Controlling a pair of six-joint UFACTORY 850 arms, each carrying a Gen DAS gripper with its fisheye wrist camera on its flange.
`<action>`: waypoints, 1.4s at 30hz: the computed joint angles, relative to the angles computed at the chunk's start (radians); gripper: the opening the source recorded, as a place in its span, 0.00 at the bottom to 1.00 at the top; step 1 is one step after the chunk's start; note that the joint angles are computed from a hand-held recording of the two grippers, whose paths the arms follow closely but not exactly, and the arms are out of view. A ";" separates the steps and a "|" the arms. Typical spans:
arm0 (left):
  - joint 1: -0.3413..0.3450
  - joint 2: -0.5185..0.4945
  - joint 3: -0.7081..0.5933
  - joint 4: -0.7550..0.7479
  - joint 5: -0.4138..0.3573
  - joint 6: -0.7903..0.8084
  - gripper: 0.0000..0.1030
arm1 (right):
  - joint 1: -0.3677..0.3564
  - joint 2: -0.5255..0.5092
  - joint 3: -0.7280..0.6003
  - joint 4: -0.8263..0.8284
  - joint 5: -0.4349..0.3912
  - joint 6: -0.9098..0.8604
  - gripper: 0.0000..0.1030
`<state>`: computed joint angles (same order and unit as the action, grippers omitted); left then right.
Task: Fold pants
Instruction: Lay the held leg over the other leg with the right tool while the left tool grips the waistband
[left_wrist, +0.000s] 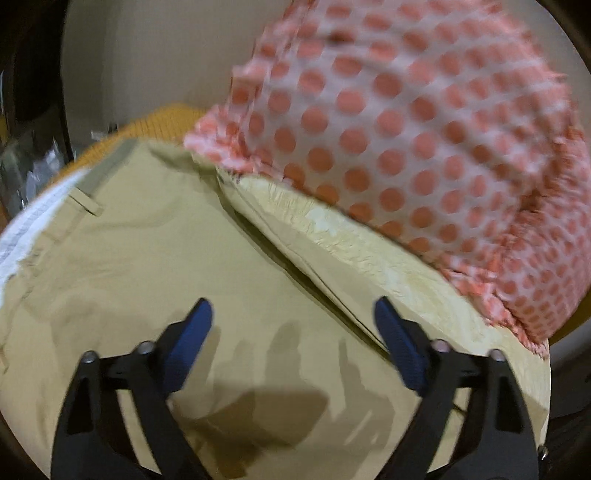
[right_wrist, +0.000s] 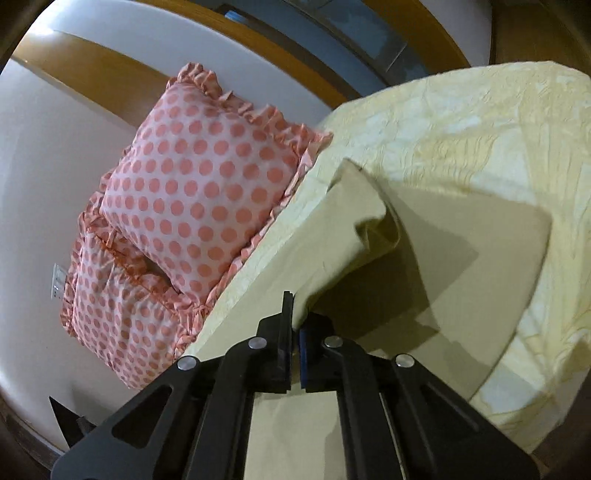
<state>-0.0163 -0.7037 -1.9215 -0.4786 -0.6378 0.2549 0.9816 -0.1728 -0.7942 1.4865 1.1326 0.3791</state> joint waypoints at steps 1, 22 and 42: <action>-0.007 -0.054 -0.075 0.054 -0.049 -0.065 0.73 | 0.001 0.003 0.002 0.003 0.002 0.002 0.02; 0.019 0.035 0.030 -0.079 -0.037 0.102 0.56 | 0.033 0.032 0.001 0.015 0.065 -0.061 0.02; 0.122 0.345 0.443 -0.386 0.043 0.456 0.04 | 0.095 0.085 0.059 0.083 0.155 -0.055 0.02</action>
